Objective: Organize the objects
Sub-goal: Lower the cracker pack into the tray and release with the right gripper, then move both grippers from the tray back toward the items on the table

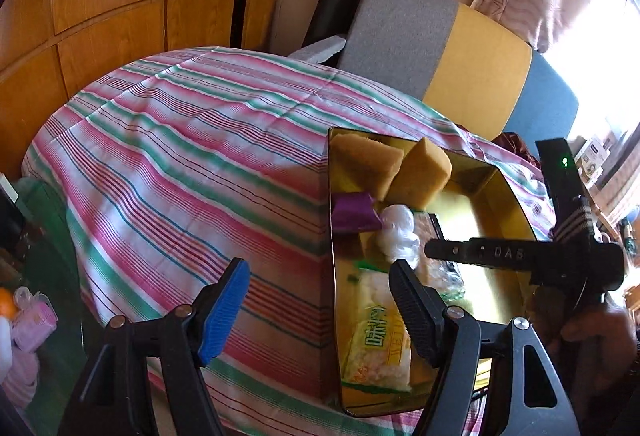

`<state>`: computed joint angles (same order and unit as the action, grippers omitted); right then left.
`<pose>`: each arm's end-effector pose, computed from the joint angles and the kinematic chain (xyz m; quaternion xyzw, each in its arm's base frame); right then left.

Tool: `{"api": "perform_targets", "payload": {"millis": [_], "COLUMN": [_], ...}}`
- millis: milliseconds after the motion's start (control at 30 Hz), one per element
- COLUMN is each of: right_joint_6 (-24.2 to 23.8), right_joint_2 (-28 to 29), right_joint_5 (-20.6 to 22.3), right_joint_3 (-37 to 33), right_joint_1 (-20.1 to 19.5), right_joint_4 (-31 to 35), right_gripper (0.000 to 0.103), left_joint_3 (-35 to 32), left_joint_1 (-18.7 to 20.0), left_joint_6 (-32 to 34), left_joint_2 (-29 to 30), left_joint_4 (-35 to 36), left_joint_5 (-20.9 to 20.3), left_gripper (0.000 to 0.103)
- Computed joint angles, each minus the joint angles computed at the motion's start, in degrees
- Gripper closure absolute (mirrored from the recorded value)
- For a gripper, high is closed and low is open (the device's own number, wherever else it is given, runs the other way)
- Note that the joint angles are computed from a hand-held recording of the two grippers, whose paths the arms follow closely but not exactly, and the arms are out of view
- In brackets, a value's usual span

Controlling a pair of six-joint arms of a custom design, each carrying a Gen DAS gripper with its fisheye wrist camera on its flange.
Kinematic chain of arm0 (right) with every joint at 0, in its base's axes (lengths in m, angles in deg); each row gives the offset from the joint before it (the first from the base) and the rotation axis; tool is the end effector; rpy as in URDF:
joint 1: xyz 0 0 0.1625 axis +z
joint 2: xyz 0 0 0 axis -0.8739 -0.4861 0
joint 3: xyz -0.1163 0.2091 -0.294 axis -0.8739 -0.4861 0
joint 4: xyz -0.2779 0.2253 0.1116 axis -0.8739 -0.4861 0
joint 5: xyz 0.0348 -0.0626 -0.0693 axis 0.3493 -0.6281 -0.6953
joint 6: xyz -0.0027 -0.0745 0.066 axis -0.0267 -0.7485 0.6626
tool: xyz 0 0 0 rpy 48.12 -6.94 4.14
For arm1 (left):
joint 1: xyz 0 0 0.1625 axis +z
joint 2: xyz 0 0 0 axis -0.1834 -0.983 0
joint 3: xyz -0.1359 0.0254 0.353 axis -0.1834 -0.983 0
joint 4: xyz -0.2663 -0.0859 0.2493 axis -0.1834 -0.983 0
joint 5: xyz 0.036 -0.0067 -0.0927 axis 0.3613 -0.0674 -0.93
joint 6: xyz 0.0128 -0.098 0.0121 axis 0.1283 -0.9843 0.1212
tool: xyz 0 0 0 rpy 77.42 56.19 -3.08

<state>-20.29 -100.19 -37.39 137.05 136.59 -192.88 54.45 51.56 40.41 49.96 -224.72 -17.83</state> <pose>-0.0699 -0.7111 0.2839 0.1350 -0.9676 0.1084 0.1839 -0.3489 -0.5849 -0.0608 0.0605 0.8912 -0.3526 0.2787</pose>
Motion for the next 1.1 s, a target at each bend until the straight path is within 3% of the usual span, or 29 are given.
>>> {"api": "perform_targets", "payload": {"millis": [300,533,633,733,833,1100], "right_joint_6": [-4.63,-4.92,-4.38,-5.57,-3.62,-1.21], "right_joint_2": [-7.45,-12.68,-15.06,-17.18,-18.68,-19.21], "right_joint_5": [1.44,2.54,8.88,5.64,9.19,3.75], "right_joint_3": [8.74,11.57,10.04,11.65,9.89,4.26], "right_joint_1": [-2.08,-4.87,-7.79,-8.17,-10.73,-16.21], "right_joint_4": [-9.39,-13.4,-7.23,-11.55,-8.24,-12.74], "right_gripper": [0.052,0.052,0.054,0.05,0.05,0.05], "left_joint_3": [-1.5,-4.2,-6.02,-8.13,-9.99,-17.76], "left_joint_1": [-0.31,-0.89,-1.36,-1.78,-2.05,-2.95], "left_joint_6": [1.69,2.94,3.84,4.9,5.97,11.35], "left_joint_2": [1.18,2.86,3.96,5.15,6.16,10.29], "left_joint_4": [0.25,2.18,3.35,4.61,5.56,8.15], "left_joint_5": [-0.68,-1.97,-2.33,-2.78,-3.25,-5.8], "left_gripper": [0.03,0.03,0.03,0.029,0.029,0.029]}}
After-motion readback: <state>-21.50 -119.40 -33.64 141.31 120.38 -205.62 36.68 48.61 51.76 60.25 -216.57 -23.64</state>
